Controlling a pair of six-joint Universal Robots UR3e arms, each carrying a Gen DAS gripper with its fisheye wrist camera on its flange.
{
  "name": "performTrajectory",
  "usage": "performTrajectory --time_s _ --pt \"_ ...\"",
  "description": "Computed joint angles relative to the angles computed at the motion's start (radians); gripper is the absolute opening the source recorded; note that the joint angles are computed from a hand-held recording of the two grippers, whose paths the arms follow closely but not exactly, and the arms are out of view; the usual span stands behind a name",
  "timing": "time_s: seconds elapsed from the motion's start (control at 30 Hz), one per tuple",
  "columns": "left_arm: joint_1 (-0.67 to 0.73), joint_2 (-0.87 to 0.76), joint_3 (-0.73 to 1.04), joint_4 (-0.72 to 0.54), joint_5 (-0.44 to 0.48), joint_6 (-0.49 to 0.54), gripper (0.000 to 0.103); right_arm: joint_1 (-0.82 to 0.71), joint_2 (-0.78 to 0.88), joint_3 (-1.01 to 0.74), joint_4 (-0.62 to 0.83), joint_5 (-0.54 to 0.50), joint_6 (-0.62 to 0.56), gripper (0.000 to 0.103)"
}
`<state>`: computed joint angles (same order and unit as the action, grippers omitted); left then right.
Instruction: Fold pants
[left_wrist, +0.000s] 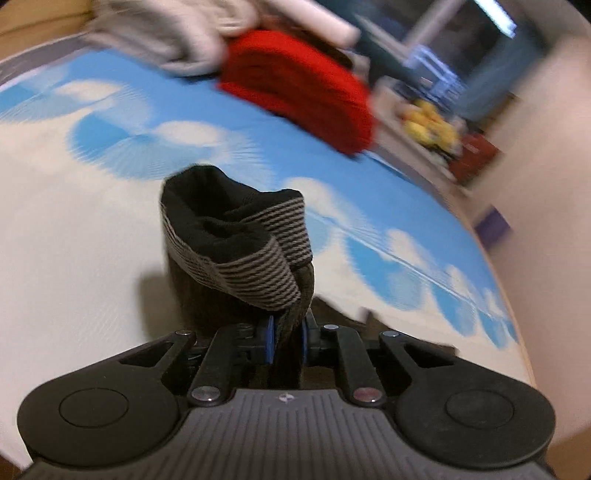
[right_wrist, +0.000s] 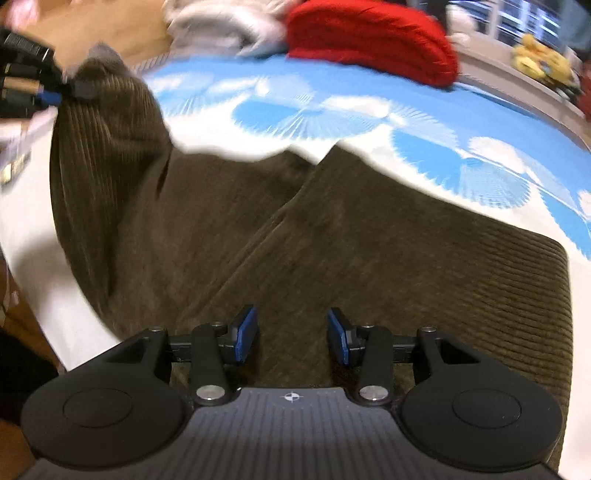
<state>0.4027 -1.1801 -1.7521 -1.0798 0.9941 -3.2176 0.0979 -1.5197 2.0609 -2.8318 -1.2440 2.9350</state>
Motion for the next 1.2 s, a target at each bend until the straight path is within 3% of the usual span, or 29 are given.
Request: performTrajectory --time_s 0.13,0.33,0.43,0.5,0.53,0.6,0.63,0.73,0.8,0.87,1.03,1.2 --pt "-0.271 -0.173 0.117 0.172 0.071 -0.108 0.014 -0.15 -0.083 0.094 -0.087 0.114 0.109 0.044" --pt "-0.588 -0.472 0.327 0.381 0.021 -0.168 0.013 -0.38 -0.208 0.253 -0.174 0.122 0.228 0.044" --pt "-0.751 -0.652 0.514 0.309 0.06 -0.104 0.013 -0.532 -0.285 0.331 -0.138 0.149 0.243 0.044" --pt "-0.855 -0.783 0.68 0.173 0.154 -0.057 0.019 -0.647 -0.33 0.37 -0.073 0.205 0.237 0.044" --pt "-0.89 -0.844 0.765 0.096 0.192 -0.041 0.029 -0.701 -0.35 0.39 -0.041 0.233 0.23 0.044" --pt "-0.903 -0.917 0.854 0.013 0.171 -0.025 0.034 -0.802 -0.381 0.415 0.036 0.295 0.205 0.046" --pt "-0.897 -0.919 0.85 0.027 0.162 -0.038 0.035 -0.839 -0.385 0.426 0.062 0.33 0.199 0.046" --pt "-0.847 -0.864 0.766 0.119 0.134 -0.093 0.056 -0.958 -0.397 0.437 0.211 0.481 0.152 0.047" --pt "-0.811 -0.827 0.715 0.172 0.139 -0.14 0.058 -0.964 -0.37 0.426 0.257 0.541 0.129 0.051" --pt "-0.792 -0.811 0.707 0.156 0.196 -0.168 0.057 -0.926 -0.325 0.39 0.276 0.547 0.102 0.056" --pt "-0.857 -0.852 0.803 -0.023 0.547 -0.109 0.056 -0.803 -0.282 0.337 0.223 0.49 0.141 0.058" --pt "-0.832 -0.815 0.764 -0.075 0.575 -0.104 0.056 -0.73 -0.235 0.317 0.135 0.399 0.264 0.059"
